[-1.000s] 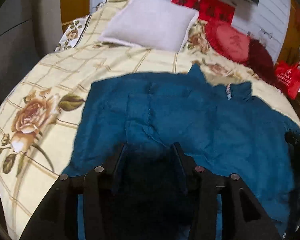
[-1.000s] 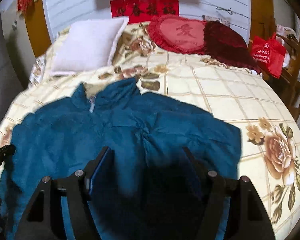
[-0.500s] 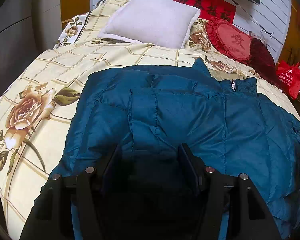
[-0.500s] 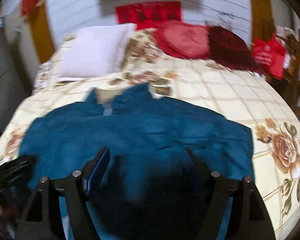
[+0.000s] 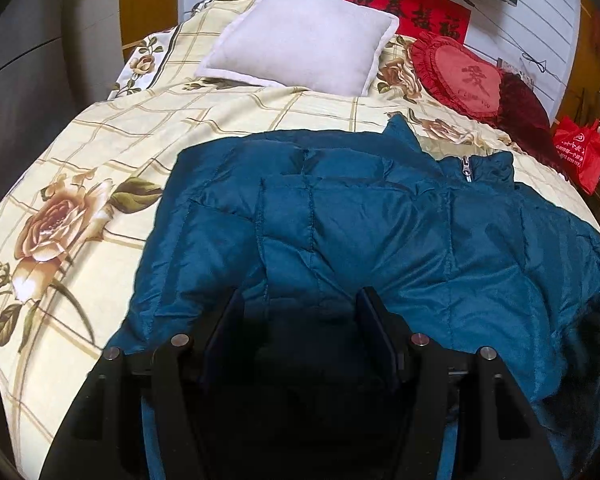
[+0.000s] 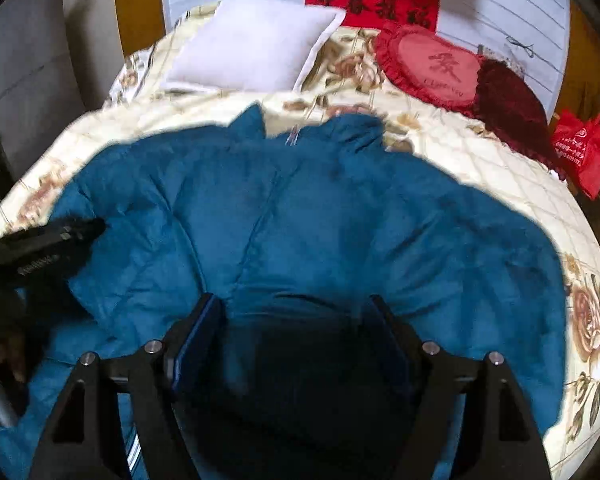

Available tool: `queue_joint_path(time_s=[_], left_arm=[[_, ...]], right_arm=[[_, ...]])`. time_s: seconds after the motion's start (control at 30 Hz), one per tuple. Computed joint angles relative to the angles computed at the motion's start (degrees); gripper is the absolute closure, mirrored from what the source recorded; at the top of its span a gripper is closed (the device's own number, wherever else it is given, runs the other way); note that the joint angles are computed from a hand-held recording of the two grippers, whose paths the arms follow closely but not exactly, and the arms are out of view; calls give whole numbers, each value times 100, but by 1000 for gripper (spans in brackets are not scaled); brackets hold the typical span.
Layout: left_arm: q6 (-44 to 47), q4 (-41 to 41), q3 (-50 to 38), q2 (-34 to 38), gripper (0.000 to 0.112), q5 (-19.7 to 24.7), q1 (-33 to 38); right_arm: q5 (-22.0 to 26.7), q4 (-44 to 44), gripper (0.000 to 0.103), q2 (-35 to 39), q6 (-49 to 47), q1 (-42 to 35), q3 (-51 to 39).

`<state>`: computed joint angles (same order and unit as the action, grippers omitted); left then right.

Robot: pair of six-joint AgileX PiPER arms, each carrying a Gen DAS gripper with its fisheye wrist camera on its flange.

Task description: Fold large clothes

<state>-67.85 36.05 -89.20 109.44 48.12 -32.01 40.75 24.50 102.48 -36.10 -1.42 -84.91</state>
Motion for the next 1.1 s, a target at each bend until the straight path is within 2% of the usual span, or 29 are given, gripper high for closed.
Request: queue_joint_path(time_s=[0.1,0.2,0.3,0.4,0.5,0.6,0.7,0.77,0.83,0.97,1.1], left_arm=[[-282,131,167,-277,42,-173,-2],[-533,457,116,-325,43,-207,-41],[-35,68,-451,75,43,107,66],[222,-243,-719,385,42,227,179],[18,-1,-570,418,38,76,130],[13,184,-664,526,38,237,24],[49,158,-662,526,38,237,29],[21,135,-561,475,38,126,58],[32,133,-522,460,38,78,71],[30,152,-539,481,38,90,61],[27,166,-517,470,37,66,68]], right_arm=[[-124,353,25,-294,-351,-418,110],[-395,134,25,-315,-228,-779,-14],[-208,-184,25,121,240,-1010,-582],[-95,-268,25,702,449,-1139,-1123],[-42,-580,25,1276,789,-1112,-1479],[-95,-765,22,1411,1061,-1018,-1571],[88,-919,22,1357,1269,-981,-1651],[-20,-871,22,1081,1203,-1005,-1351],[-212,-506,22,685,829,-1036,-912],[-138,390,22,233,-45,-1104,-452],[67,490,22,224,-232,-911,-448]])
